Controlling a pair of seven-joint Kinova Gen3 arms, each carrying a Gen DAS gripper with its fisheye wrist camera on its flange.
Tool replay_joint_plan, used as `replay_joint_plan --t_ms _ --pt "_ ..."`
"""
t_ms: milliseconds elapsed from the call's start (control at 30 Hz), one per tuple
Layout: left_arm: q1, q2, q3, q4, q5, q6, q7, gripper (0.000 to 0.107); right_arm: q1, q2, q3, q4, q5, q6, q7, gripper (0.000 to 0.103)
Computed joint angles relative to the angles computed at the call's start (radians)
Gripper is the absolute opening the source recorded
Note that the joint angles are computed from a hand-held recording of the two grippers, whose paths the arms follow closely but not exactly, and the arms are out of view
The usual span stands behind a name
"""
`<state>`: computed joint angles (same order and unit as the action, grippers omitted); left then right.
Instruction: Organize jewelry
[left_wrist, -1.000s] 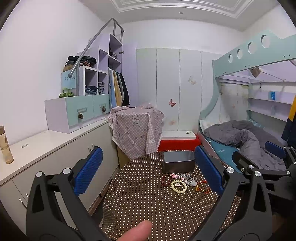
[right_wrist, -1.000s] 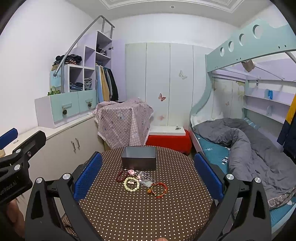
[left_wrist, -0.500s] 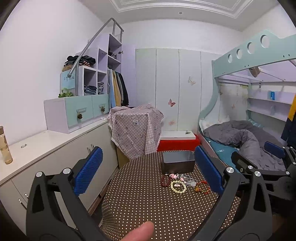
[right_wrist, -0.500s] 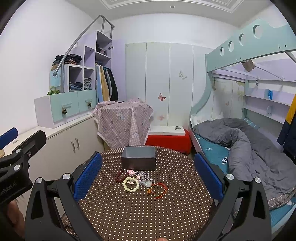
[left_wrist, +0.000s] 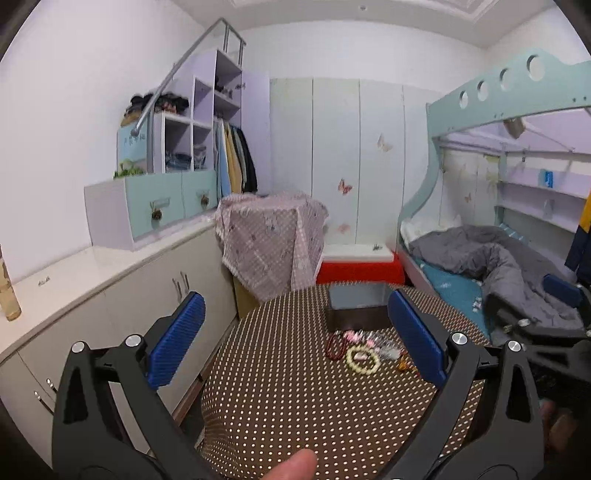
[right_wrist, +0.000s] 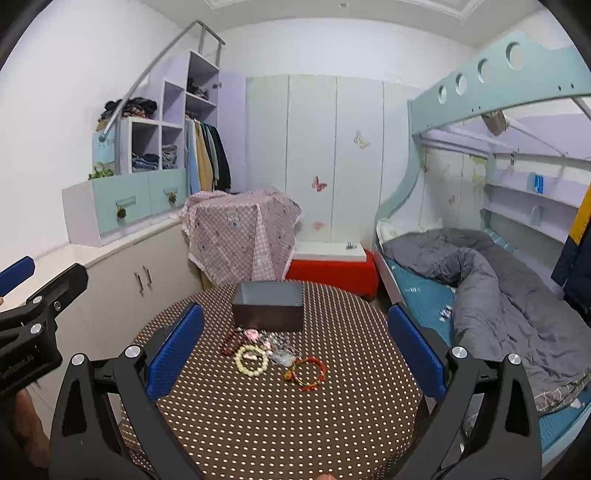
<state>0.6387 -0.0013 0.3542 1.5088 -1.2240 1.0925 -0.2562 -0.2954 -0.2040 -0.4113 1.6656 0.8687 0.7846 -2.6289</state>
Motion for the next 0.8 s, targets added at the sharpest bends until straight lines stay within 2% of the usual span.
replay_joint_plan --t_ms 167,400,633,800 --pt "-0.037 0.060 -0.056 -0.017 0.101 -0.051 -0.070 0.097 0.002 0.035 0.059 0.023 -0.061 -0.016 0.042 0.096" --pt "-0.095 0.199 -0.153 -0.090 0.334 -0.146 -0.273 0.097 -0.012 0.117 0.165 0.039 -0.201 -0.035 0.164 0.096" --pt "-0.114 0.355 -0.217 -0.266 0.491 -0.145 -0.491 0.097 -0.020 0.202 0.248 0.006 -0.346 -0.041 0.305 0.096" --pt "-0.152 0.484 -0.235 -0.446 0.614 -0.083 -0.657 0.097 -0.014 0.246 0.290 -0.038 -0.441 -0.036 0.398 0.096"
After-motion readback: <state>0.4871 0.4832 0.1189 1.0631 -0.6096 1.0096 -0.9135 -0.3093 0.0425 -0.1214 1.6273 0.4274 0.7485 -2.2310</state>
